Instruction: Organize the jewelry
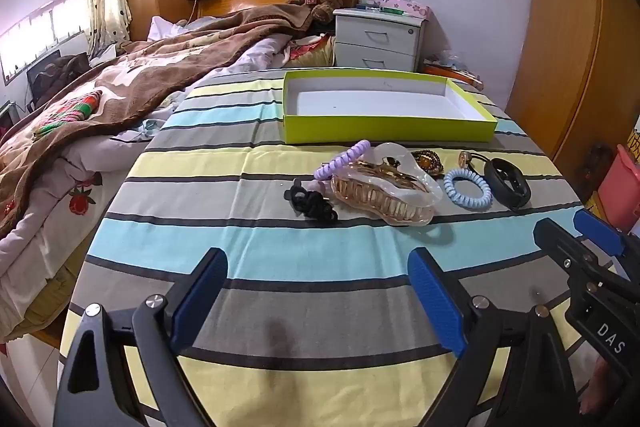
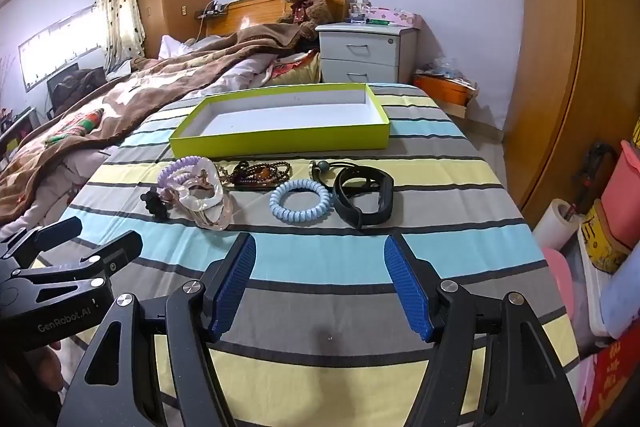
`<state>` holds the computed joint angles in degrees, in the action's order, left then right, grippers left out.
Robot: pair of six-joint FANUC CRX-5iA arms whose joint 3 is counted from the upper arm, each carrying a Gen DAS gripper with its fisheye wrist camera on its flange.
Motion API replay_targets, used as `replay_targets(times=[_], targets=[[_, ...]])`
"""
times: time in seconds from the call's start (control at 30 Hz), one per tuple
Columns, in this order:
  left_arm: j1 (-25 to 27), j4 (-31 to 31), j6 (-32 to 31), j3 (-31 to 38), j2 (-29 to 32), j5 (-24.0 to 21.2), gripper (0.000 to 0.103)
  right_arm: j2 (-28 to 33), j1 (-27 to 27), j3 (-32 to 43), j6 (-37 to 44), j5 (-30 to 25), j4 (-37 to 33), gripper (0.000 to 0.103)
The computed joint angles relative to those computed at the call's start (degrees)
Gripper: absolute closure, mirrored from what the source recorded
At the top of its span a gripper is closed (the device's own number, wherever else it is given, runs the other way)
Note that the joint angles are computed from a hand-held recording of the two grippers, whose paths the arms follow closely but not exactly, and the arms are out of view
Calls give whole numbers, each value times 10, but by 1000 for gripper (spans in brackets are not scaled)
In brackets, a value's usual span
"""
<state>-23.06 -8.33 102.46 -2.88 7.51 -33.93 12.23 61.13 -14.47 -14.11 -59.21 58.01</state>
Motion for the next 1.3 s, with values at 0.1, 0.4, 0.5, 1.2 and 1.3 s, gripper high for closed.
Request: replay_targets(times=[0.1,0.4,0.5,1.2,1.3], targets=[[-3,-12,6,7,2,-10,10,1,1,3,8,-3,-5,36],[1,-6,12,12,7,-16,12,3,-3,9,12,-3,-4,36],[4,2,4,10,8,-16,12,8,-5,13,16,0,-4,36],[5,1,7,6,2,-14,12,13,3,19,13,-10,5,36],[5,2,7,6,1,-14,12,13,3,20,13,-10,4,36]])
